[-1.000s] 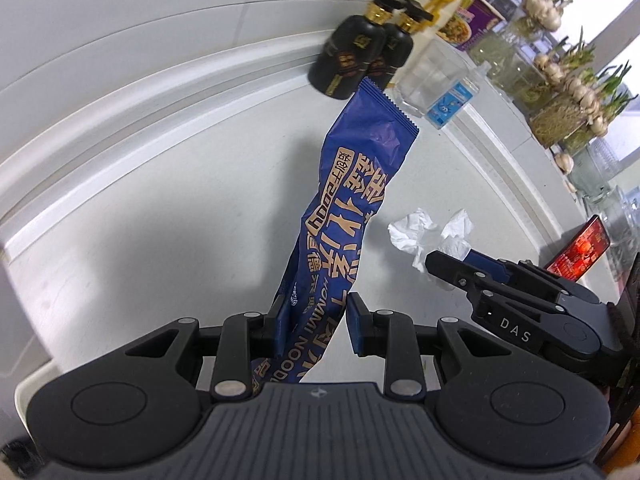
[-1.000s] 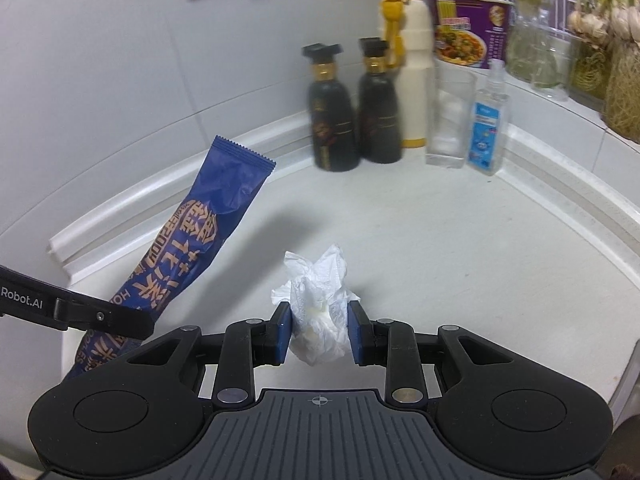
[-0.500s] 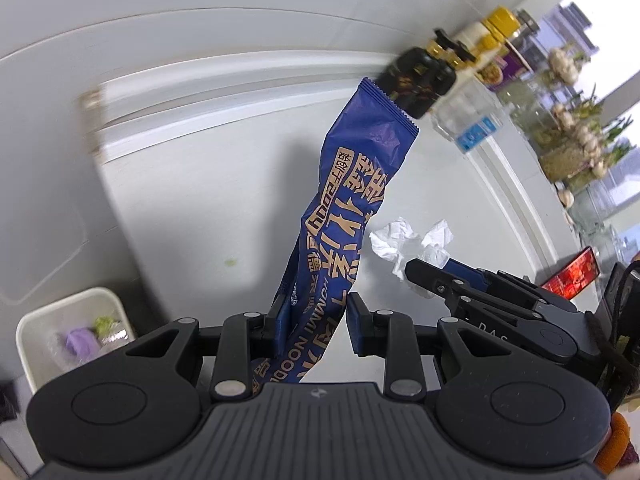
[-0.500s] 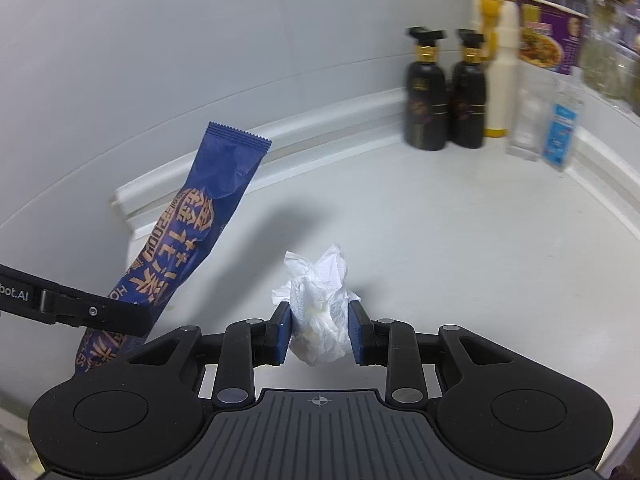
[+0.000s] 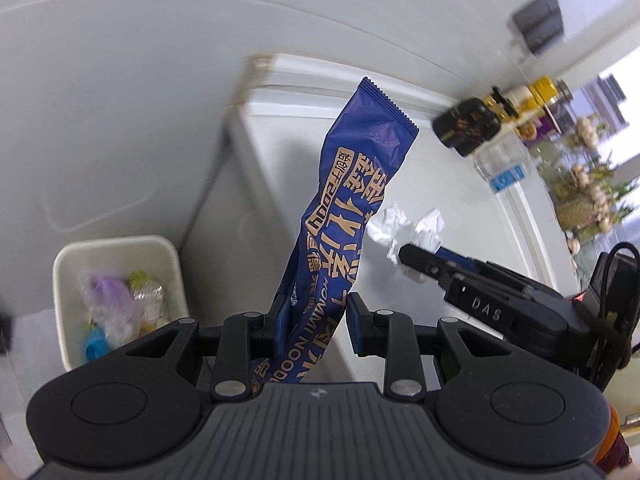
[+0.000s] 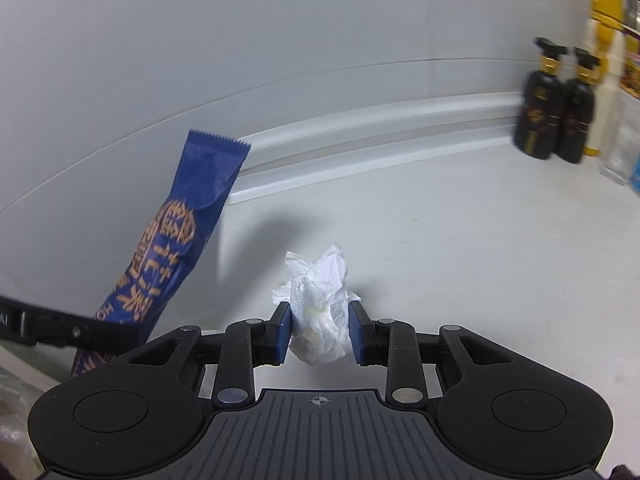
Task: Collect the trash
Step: 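Carry the blue wrapper and white tissue over the white bin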
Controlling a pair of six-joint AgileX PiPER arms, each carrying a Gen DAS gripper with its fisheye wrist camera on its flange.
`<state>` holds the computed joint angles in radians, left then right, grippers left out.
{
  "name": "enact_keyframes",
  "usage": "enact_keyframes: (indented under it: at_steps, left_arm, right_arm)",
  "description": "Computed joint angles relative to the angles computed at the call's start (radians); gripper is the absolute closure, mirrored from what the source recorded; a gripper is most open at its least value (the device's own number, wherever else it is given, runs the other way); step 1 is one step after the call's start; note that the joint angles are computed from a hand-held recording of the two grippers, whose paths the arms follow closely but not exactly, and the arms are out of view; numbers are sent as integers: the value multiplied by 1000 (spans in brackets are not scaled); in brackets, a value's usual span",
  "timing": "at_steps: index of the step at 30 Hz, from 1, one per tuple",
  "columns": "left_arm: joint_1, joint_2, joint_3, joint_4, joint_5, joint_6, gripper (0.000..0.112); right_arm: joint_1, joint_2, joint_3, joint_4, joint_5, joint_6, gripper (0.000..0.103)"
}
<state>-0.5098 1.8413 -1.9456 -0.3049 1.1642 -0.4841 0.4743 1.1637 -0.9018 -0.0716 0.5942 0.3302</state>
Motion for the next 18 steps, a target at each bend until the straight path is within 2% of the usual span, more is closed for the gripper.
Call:
enact_keyframes:
  at_steps: [3, 9, 18]
  left_arm:
    - [29, -94, 152, -6, -51, -13, 85]
    - [89, -229, 352, 8, -93, -55, 85]
    - [155, -329, 563, 0, -151, -111, 85]
  right_arm:
    - [59, 29, -23, -23, -4, 37, 74]
    - [180, 105, -81, -59, -6, 95, 74]
    - [314, 251, -191, -48, 19, 74, 73]
